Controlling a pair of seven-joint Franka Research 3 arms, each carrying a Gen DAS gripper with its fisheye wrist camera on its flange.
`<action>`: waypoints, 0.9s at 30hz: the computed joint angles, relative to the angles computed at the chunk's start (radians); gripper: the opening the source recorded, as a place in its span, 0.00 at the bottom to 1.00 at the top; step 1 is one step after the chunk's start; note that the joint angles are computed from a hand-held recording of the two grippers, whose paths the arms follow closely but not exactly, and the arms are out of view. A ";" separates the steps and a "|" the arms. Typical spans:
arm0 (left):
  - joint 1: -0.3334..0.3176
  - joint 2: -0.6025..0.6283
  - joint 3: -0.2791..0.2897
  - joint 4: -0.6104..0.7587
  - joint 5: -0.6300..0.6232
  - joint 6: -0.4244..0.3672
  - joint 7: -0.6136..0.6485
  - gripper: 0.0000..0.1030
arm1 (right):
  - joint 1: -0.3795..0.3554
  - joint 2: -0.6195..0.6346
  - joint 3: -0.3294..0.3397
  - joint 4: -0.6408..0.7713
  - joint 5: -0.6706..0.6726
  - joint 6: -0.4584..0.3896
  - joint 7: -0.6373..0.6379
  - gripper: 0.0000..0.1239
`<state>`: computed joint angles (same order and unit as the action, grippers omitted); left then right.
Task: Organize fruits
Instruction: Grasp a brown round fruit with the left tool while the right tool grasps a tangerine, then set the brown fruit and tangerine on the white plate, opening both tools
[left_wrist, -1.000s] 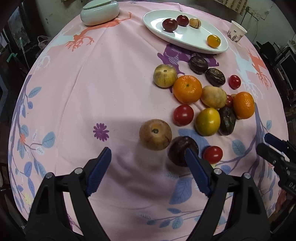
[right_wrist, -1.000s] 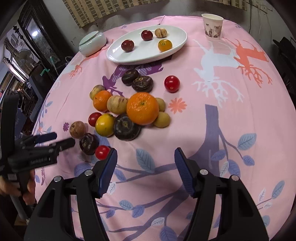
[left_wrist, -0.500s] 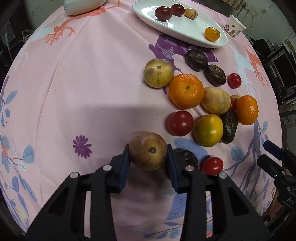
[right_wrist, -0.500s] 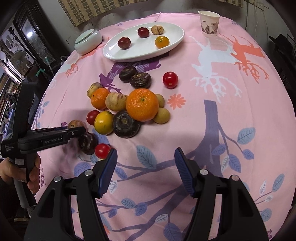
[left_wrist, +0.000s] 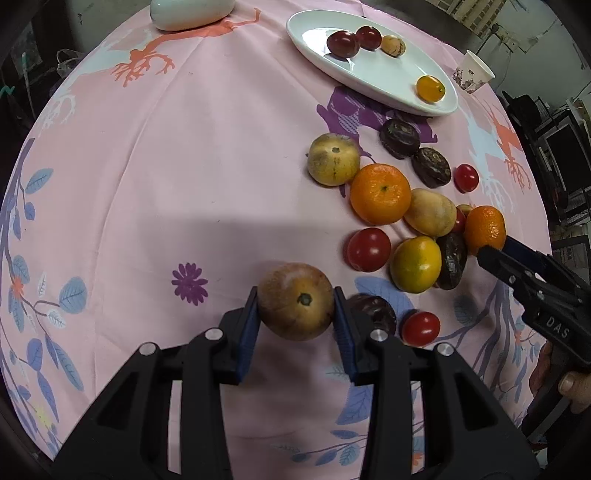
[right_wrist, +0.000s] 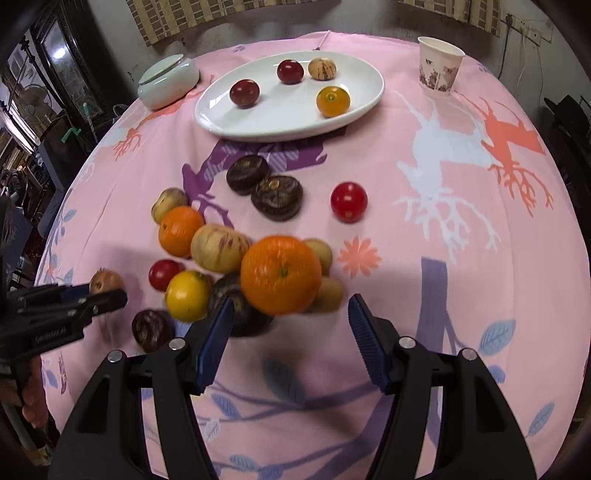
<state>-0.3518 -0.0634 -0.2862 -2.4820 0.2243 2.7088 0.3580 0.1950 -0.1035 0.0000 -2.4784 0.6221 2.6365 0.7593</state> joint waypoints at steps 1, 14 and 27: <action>0.000 0.001 0.001 -0.002 -0.006 0.003 0.003 0.37 | -0.001 0.014 0.000 0.015 -0.003 -0.015 0.014 0.52; 0.000 0.004 -0.001 0.012 0.005 0.010 0.005 0.37 | -0.027 0.008 -0.013 0.063 0.004 -0.132 0.016 0.36; 0.011 -0.049 -0.008 0.093 0.125 -0.039 -0.014 0.37 | -0.064 -0.066 -0.057 0.078 0.109 -0.207 -0.056 0.36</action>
